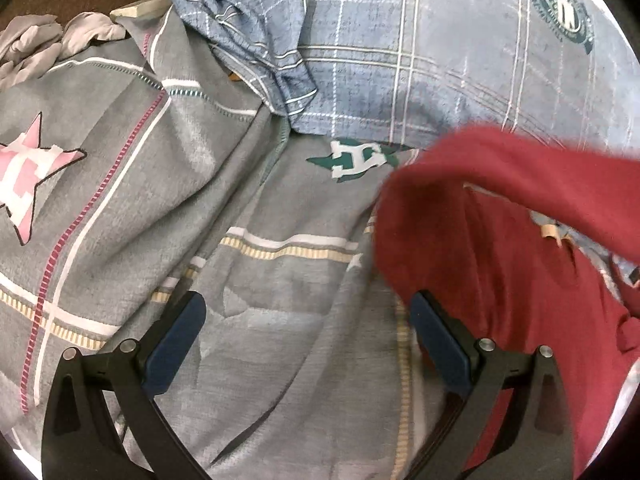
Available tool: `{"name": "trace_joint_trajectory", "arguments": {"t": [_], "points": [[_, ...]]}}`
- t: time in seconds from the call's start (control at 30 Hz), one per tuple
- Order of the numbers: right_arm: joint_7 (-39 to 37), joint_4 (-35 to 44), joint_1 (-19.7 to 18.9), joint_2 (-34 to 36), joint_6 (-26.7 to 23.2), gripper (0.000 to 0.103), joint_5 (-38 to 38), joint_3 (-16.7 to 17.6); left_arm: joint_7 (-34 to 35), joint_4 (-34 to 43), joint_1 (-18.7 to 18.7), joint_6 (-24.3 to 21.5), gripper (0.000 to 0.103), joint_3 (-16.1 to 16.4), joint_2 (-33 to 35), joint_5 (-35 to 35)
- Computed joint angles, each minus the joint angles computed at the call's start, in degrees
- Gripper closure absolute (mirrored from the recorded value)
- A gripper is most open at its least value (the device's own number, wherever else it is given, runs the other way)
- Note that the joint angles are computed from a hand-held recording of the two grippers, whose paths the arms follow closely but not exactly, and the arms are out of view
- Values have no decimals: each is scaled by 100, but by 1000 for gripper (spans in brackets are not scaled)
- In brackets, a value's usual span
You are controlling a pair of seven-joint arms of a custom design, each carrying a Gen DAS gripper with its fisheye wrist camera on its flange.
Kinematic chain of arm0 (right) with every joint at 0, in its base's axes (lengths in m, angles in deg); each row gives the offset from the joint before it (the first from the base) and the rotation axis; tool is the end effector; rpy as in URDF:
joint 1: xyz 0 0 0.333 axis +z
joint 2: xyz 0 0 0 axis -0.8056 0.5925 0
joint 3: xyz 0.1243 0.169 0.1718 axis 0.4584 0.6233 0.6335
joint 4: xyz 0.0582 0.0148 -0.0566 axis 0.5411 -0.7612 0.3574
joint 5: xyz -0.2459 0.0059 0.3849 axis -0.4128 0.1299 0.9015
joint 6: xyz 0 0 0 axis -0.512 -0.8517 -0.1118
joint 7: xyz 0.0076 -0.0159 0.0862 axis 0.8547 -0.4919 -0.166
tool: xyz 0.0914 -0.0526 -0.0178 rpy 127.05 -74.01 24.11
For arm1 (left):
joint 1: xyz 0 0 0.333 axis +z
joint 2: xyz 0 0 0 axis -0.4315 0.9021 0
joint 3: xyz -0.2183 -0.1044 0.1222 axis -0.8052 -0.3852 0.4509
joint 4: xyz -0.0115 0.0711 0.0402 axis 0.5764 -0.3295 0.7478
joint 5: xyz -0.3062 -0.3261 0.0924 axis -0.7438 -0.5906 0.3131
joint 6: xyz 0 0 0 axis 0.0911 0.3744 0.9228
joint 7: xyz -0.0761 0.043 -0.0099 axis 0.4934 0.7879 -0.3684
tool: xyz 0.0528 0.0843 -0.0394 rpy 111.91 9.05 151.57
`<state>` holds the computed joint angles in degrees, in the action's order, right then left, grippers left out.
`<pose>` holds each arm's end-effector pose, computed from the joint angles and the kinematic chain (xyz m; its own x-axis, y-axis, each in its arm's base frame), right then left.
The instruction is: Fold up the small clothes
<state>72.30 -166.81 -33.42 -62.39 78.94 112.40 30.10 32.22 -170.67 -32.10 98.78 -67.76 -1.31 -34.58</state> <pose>0.5625 0.2502 0.6591 0.7274 -0.6473 -0.2281 -0.5269 -0.3138 -0.7899 0.3586 -0.0905 0.5364 0.6455 -0.7560 0.1088 -0.5754 -0.5750 -0.5817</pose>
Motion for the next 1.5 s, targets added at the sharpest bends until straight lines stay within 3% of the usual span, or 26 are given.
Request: {"name": "trace_joint_trajectory", "arguments": {"t": [0.4, 0.53, 0.6, 0.7, 0.73, 0.8, 0.83, 0.9, 0.97, 1.0, 1.1, 1.13, 1.23, 1.3, 1.33, 1.37, 1.5], "points": [[936, -588, -640, 49, 101, 97, -1383, -133, 186, 121, -69, -57, 1, -2, 187, 13], [1470, -519, -767, 339, 292, 97, -2147, -29, 248, 122, -91, -111, 1, 13, 219, -12], [1771, -364, -801, 579, 155, 97, -2498, -5, 263, 127, -93, -135, 1, 17, 252, -27], [2475, -344, -837, 727, 203, 85, -3277, 50, 300, 133, -106, -153, 1, 12, 261, -31], [2744, -441, -845, 660, 306, 77, -3480, 58, 314, 149, -102, -176, 1, 1, 268, -19], [2784, -720, -807, 379, 567, 65, -3343, 43, 352, 199, -93, -245, 1, -13, 311, 6], [2591, -930, -741, 152, 784, 58, -3105, 32, 370, 204, -105, -248, 1, -5, 306, 2], [1463, -1285, -402, -279, 1028, 45, -2125, -116, 422, 183, -157, -189, 1, 42, 272, -43], [-2, -1353, 51, -535, 550, 33, -1052, -346, 529, 173, -222, -110, 1, 73, 249, -86], [-552, -1305, 212, -579, 130, 33, -669, -406, 562, 168, -239, -80, 1, 65, 242, -96], [-1152, -1233, 340, -496, -406, 33, -226, -251, 680, 205, -271, 2, 1, 66, 350, -137], [-1201, -1234, 345, -451, -434, 33, -260, -143, 703, 246, -266, -14, 1, 67, 434, -163], [-1356, -1459, 420, -413, 115, 37, -554, 213, 762, 314, -245, -108, 1, 64, 586, -200], [-1335, -1557, 465, -317, 658, 56, -856, 396, 804, 320, -232, -151, 1, 70, 564, -196], [-1103, -1465, 443, -177, 705, 82, -1169, 490, 803, 297, -226, -154, 1, 83, 505, -204], [-991, -1319, 449, -56, 493, 101, -1259, 466, 803, 283, -217, -166, 1, 96, 455, -214], [-1251, -1462, 512, -299, 311, 100, -1044, 316, 734, 163, -136, -139, 1, 128, 145, -217]]}}
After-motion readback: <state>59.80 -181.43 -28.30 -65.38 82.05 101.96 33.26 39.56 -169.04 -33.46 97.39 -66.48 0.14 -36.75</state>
